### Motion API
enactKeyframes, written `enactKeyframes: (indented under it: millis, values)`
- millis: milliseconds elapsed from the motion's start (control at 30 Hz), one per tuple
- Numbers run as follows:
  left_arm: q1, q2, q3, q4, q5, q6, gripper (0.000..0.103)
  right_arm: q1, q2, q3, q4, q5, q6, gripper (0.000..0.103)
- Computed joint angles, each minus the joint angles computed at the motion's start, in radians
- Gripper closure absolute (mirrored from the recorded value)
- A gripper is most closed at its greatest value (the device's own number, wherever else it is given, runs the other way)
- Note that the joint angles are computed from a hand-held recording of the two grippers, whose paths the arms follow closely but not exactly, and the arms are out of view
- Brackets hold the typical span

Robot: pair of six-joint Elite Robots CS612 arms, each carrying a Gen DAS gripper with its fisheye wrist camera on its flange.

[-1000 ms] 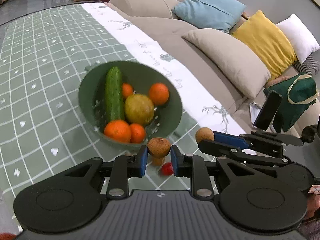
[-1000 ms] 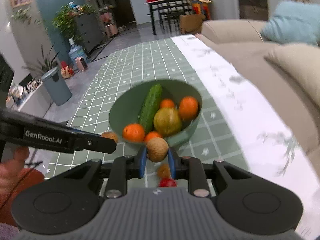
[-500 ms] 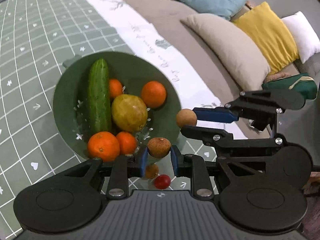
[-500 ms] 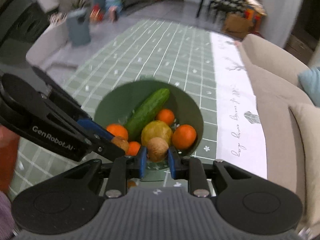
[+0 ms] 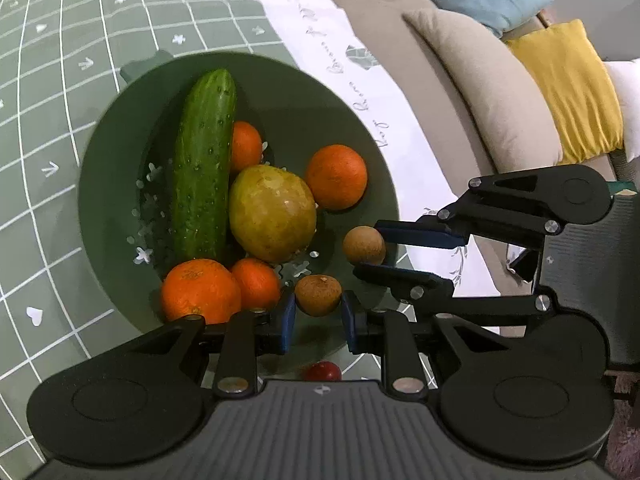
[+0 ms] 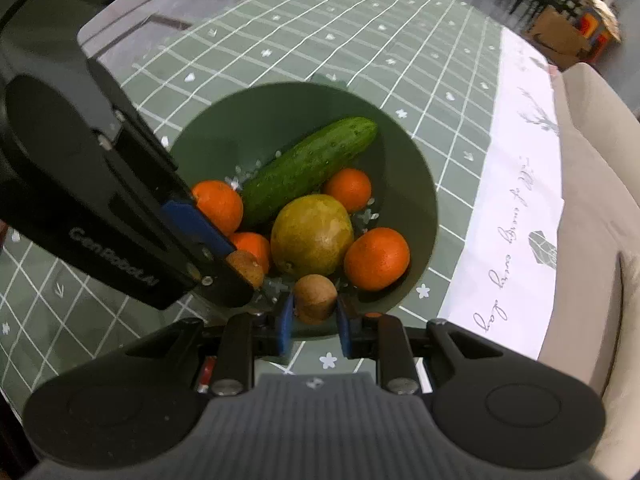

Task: Organize fruits
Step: 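Carry both held brown fruits over the colander with the left and right tools, then open both tools to drop the brown fruits into the colander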

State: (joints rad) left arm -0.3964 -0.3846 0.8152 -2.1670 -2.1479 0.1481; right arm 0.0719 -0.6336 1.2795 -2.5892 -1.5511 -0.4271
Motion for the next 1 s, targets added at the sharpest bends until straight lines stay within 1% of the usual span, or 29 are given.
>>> enactKeyframes:
  millis: [133,400,633,833,867,933,1000]
  values:
    - [-0.005,0.017,-0.037,0.051,0.015,-0.005,0.076,-0.002,0.014,-0.03,0.045,0.009,-0.035,0.084]
    - [-0.01,0.039,-0.082,0.121,0.034,-0.017,0.076,-0.003,0.035,-0.06,0.085,0.011,-0.079,0.084]
    - [-0.011,0.052,-0.102,0.138,0.032,-0.031,0.076,-0.004,0.04,-0.063,0.088,0.017,-0.09,0.084]
    - [-0.015,0.048,-0.096,0.129,0.046,-0.03,0.076,-0.002,0.033,-0.051,0.073,0.005,-0.09,0.083]
    - [-0.015,0.045,-0.093,0.126,0.049,-0.03,0.074,-0.002,0.032,-0.049,0.069,0.002,-0.088,0.082]
    - [-0.014,0.037,-0.079,0.109,0.042,-0.029,0.069,-0.001,0.027,-0.044,0.058,-0.002,-0.082,0.078]
    - [-0.011,0.023,-0.056,0.081,0.027,-0.026,0.062,-0.001,0.019,-0.03,0.035,-0.003,-0.075,0.074]
